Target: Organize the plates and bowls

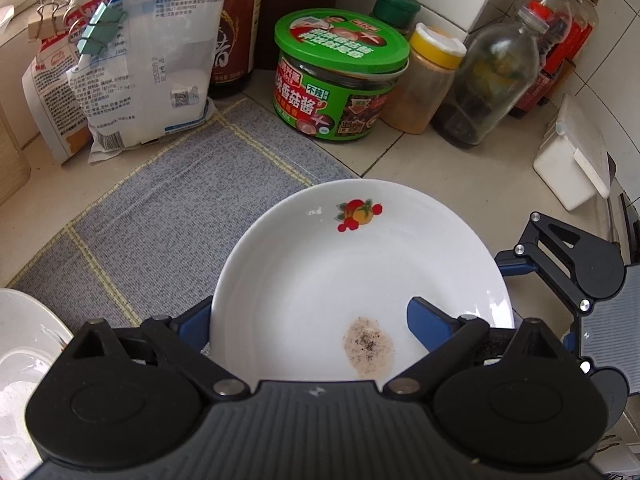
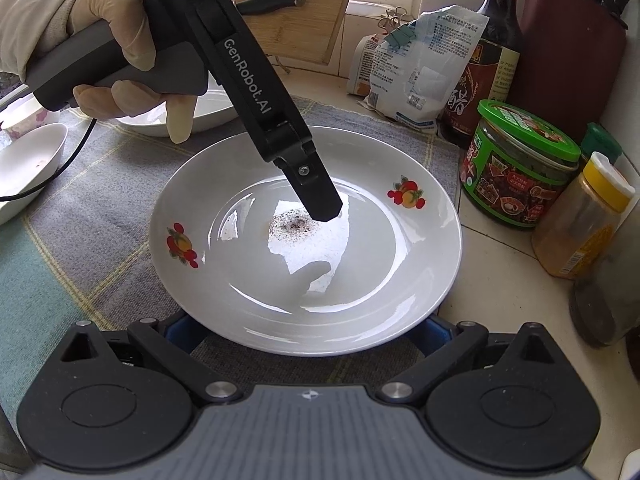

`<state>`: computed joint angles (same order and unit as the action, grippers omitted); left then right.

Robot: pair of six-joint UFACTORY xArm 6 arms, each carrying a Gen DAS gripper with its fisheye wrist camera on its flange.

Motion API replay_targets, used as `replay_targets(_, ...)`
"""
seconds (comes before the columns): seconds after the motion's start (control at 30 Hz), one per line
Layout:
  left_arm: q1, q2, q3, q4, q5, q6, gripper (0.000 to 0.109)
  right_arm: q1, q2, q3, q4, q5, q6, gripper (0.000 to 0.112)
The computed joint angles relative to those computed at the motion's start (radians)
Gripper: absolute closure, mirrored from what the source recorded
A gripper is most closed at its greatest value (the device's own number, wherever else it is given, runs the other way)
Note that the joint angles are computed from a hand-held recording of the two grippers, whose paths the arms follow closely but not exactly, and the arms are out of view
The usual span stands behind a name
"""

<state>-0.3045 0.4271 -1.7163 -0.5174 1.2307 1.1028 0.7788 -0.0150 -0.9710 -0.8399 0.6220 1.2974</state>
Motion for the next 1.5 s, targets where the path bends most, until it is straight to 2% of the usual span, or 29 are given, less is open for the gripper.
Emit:
replay_targets(0.27, 0.034, -0.106, 0.105, -0.022, -0.057, 0.054, 0.011, 0.034, -0.015, -0.008, 0.028, 0.062, -0.011, 0.009)
replay_targets(0.47, 0.086, -0.235, 0.226, -0.106, -0.092, 0.136, 0.010, 0.099, -0.010, -0.045, 0.058, 0.170, -0.005, 0.009)
replay_targets(0.67, 0.170, -0.374, 0.353, -0.205, -0.080, 0.204, 0.010, 0.168, -0.005, -0.101, 0.071, 0.284, 0.053, 0.009)
replay_targets(0.93, 0.303, -0.529, 0.499, -0.306, -0.048, 0.229, 0.010, 0.258, 0.042, -0.192, 0.002, 0.400, 0.177, 0.009)
replay_targets(1.13, 0.395, -0.634, 0.622, -0.352, -0.052, 0.247, 0.010, 0.281, 0.070, -0.218, -0.060, 0.358, 0.282, 0.009)
replay_targets(1.3, 0.456, -0.722, 0.730, -0.370, -0.101, 0.272, 0.010, 0.291, 0.099, -0.244, -0.100, 0.315, 0.321, 0.009)
replay_targets(1.5, 0.523, -0.771, 0.803, -0.349, -0.148, 0.268, 0.010, 0.284, 0.161, -0.310, -0.117, 0.258, 0.273, 0.009)
